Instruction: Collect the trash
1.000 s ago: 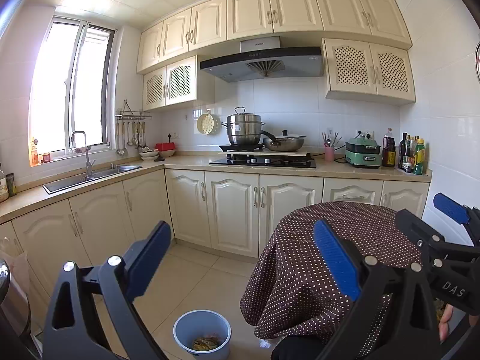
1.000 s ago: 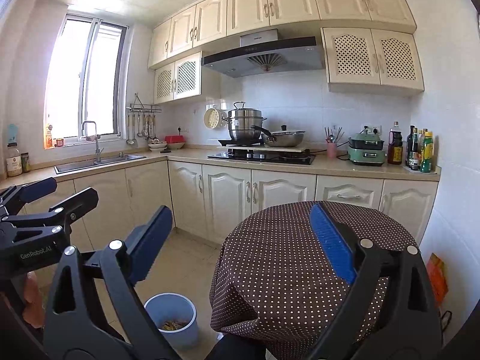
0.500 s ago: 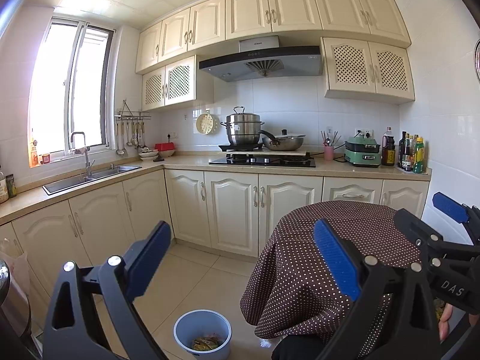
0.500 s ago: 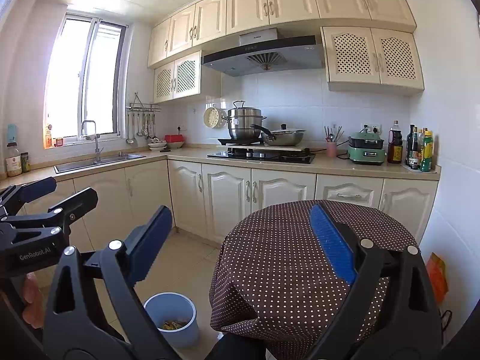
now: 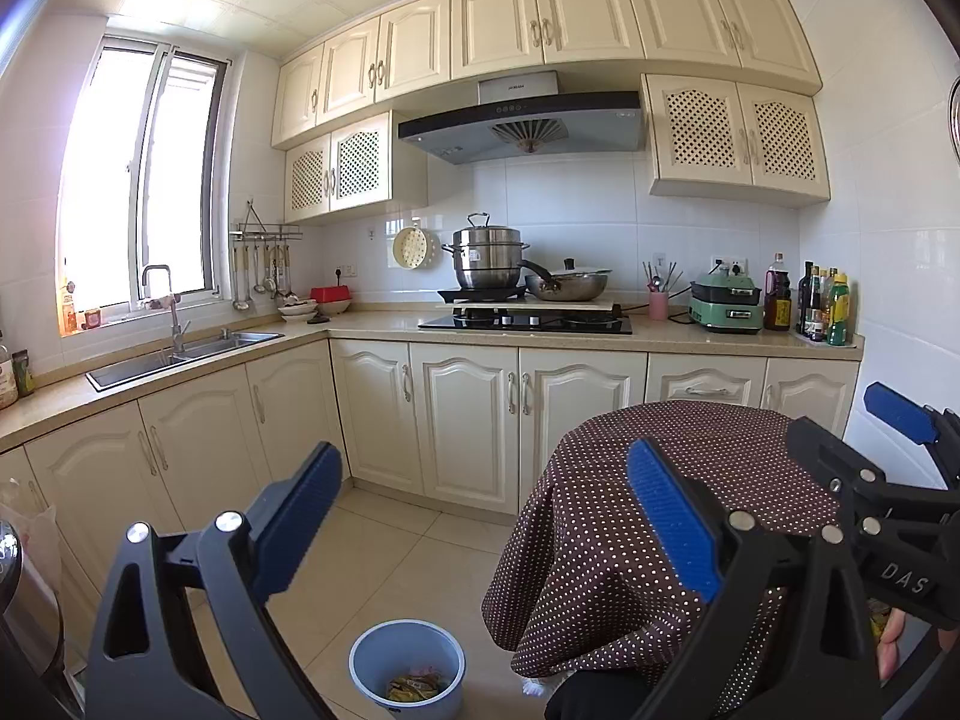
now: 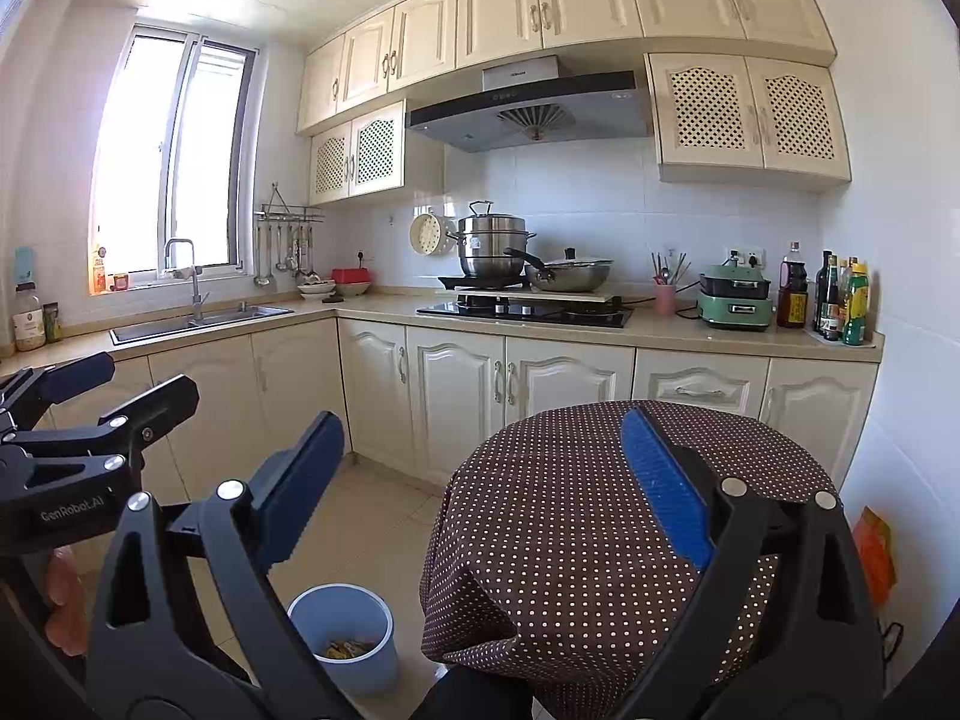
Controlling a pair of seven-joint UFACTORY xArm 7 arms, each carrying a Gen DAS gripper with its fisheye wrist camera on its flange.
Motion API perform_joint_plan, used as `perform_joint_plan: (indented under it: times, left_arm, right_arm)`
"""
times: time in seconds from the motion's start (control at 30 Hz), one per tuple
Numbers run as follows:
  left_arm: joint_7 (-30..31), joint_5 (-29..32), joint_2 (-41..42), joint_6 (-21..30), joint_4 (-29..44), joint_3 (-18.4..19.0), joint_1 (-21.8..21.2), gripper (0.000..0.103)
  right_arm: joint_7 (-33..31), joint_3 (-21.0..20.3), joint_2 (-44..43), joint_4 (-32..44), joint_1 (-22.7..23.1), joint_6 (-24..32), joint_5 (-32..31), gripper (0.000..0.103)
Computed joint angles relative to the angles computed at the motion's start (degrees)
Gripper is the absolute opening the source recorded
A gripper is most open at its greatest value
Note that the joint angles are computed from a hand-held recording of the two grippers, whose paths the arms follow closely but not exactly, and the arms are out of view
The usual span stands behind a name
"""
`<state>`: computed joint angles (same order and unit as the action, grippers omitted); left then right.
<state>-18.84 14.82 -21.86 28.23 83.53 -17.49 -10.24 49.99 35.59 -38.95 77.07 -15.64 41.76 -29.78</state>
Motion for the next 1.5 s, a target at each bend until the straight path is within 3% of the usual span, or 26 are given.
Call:
perform_joint_plan:
  times: [1.5]
  left_arm:
    - [2.5, -1.6, 0.3, -0.4, -0.9, 1.4, -1.1, 0.094]
  right_arm:
    - [0.6, -0.4, 0.3, -0.4, 1.0, 0.4, -0.4, 0.093]
